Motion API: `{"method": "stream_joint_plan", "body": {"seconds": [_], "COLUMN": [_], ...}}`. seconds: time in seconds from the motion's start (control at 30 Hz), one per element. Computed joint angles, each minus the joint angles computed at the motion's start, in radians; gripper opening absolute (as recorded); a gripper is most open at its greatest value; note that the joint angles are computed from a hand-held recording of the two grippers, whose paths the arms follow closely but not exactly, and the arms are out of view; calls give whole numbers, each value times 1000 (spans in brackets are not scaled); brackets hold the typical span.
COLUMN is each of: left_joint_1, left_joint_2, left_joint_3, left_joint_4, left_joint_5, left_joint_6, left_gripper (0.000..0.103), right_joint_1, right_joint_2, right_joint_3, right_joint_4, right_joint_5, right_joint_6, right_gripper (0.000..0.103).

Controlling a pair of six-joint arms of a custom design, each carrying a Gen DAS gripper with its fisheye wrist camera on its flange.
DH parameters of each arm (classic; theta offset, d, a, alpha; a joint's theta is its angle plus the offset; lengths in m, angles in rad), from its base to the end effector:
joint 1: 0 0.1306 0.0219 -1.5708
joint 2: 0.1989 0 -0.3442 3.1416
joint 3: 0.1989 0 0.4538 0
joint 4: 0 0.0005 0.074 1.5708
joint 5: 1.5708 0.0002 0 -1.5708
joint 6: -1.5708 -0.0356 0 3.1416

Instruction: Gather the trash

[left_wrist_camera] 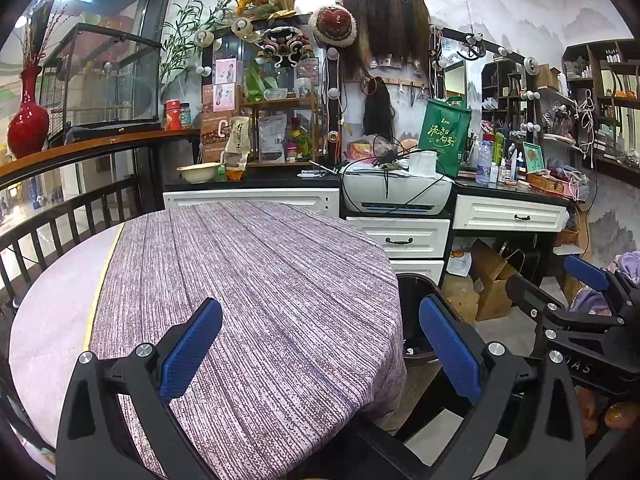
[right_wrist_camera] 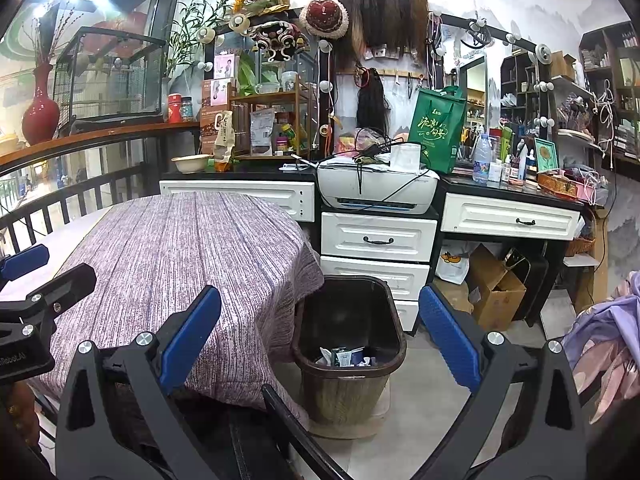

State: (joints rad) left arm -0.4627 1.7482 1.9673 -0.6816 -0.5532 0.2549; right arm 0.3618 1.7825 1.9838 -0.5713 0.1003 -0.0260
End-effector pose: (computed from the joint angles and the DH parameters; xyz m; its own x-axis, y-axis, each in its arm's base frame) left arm 0.6207 -0.2893 0.5026 -0.3760 -0.0522 -0.9251 -0.1403 0.9901 0.0012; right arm 0.6616 0.2460 0.4972 -0.3450 -0.1029 -0.9330 -0.2560 0.9666 -0.0120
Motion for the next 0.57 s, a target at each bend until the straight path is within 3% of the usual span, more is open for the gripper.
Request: {"method": "stream_joint_plan", "body": {"seconds": [0.57], "left_joint_1": [-7], "left_joint_2": [1], "left_joint_3": [7], "left_joint_4": [-16], "left_joint_5": [6], "left_joint_6": [18], "left_gripper": [98], "right_joint_1": [-3], "right_joint_2": [3], "right_joint_3": [1], "right_joint_4": [-3], "right_joint_5": [-2], "right_joint_6": [0], "right_gripper": [97]}}
